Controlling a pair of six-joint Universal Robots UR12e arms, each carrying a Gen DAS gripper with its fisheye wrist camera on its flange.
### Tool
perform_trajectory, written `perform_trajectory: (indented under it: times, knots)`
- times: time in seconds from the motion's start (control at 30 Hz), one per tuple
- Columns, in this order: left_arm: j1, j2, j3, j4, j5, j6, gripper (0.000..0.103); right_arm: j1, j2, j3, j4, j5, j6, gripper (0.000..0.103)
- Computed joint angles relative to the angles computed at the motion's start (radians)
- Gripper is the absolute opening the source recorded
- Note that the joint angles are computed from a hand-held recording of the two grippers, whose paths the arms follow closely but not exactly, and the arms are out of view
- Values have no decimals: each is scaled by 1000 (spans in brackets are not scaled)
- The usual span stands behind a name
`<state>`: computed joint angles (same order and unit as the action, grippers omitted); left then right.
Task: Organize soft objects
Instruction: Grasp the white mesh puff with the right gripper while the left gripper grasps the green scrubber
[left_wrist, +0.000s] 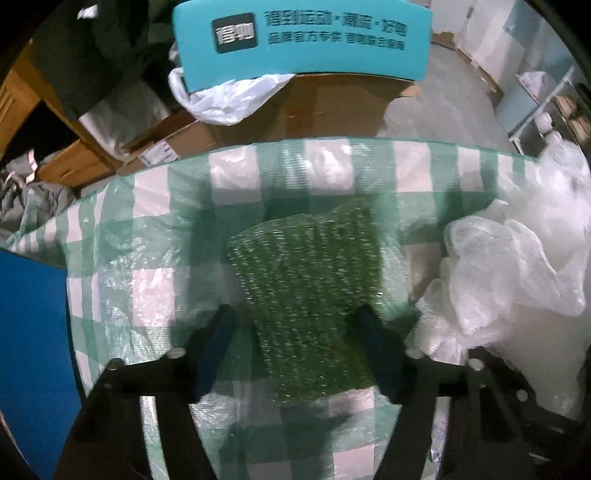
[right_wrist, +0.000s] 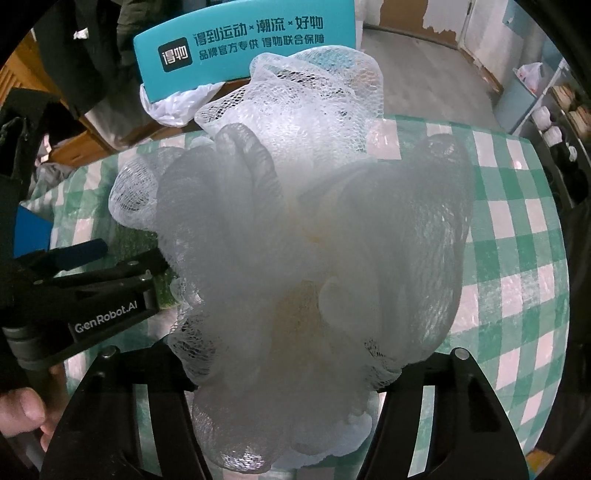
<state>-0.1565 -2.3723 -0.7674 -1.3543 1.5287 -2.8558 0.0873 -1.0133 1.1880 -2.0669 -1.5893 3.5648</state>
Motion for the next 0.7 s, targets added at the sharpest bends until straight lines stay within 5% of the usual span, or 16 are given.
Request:
perform_trajectory:
  times: [0.17,0.7]
  knots:
    - [-2,16,-25,22,-10,46,19,6,-6,5,-15,-29,-13,59]
    - [31,107,-126,143,-38,69,14,28,-36,7,-77,-98,-42,54]
